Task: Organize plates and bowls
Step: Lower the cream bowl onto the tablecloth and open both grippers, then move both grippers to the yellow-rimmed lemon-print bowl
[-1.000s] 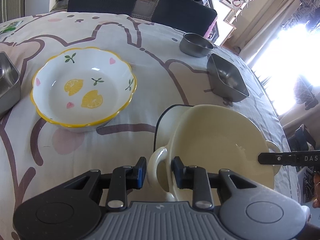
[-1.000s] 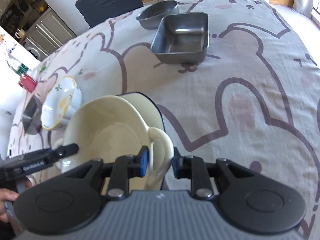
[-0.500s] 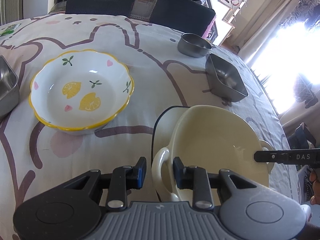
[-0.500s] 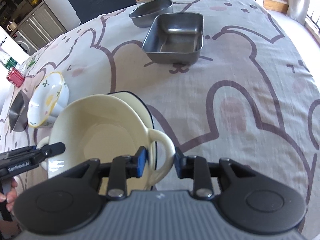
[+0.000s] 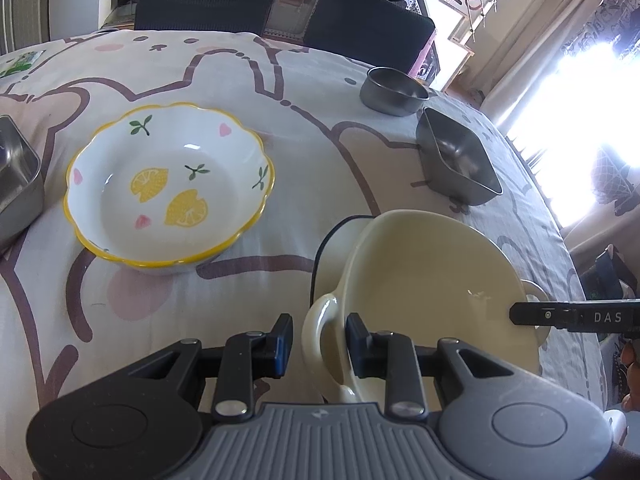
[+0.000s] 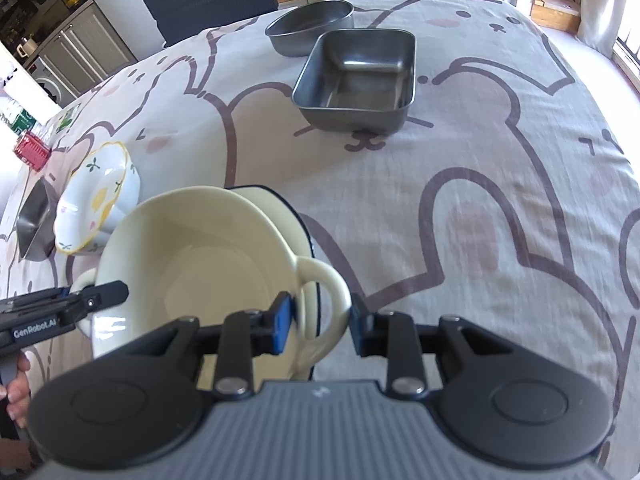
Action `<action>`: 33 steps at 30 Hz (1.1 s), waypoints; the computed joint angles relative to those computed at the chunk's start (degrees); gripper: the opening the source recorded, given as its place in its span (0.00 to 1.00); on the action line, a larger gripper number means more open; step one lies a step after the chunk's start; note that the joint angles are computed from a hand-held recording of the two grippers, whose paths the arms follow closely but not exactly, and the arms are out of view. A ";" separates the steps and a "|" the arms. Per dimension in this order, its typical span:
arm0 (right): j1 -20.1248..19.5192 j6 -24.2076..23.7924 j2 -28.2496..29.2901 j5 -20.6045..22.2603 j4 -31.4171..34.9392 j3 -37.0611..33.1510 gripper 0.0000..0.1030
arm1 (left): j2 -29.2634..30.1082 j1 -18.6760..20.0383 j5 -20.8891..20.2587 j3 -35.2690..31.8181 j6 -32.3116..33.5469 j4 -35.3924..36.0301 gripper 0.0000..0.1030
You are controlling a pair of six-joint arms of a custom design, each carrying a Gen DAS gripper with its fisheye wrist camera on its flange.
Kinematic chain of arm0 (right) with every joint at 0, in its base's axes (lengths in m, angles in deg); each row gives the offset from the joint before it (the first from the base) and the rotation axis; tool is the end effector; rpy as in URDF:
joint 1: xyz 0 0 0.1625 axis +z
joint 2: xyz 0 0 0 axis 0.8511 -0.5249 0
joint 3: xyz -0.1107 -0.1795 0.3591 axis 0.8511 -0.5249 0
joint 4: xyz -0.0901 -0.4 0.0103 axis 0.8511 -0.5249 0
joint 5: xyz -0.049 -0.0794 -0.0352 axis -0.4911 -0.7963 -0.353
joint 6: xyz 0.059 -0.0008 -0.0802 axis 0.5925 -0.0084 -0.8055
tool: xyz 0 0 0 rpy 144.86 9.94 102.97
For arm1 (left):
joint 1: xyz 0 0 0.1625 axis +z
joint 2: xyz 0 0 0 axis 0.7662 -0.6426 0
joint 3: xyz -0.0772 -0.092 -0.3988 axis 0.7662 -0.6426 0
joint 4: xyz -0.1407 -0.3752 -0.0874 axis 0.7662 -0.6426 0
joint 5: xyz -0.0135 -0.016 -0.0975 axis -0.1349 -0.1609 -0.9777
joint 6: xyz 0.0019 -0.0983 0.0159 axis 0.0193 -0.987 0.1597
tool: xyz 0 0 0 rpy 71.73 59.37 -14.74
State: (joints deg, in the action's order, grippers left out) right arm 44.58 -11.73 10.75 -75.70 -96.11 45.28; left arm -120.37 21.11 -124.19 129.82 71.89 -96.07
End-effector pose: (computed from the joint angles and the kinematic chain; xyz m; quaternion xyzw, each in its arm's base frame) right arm 0.1990 -0.5871 0.1270 -0.1583 -0.8987 0.2695 0.3076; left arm -0.0932 -0.7660 0.2397 0.3125 0.9375 -0.0752 0.1333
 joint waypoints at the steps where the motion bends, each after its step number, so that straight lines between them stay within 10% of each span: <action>1: -0.07 -0.09 -0.08 0.13 -0.27 0.15 0.34 | 0.02 -0.04 0.11 -0.03 0.00 0.07 0.30; 11: -0.22 -0.64 -0.43 0.35 -2.55 1.50 0.38 | 0.16 -0.66 1.45 -0.81 -1.01 2.41 0.32; 33: 2.49 -3.63 -1.44 -2.05 -8.55 5.63 0.87 | -3.91 -2.59 2.41 3.82 0.59 1.32 0.94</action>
State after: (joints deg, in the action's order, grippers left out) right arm 47.07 -15.36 9.31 -77.74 -104.67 50.91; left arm -124.28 18.52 -121.78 133.65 72.48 -94.75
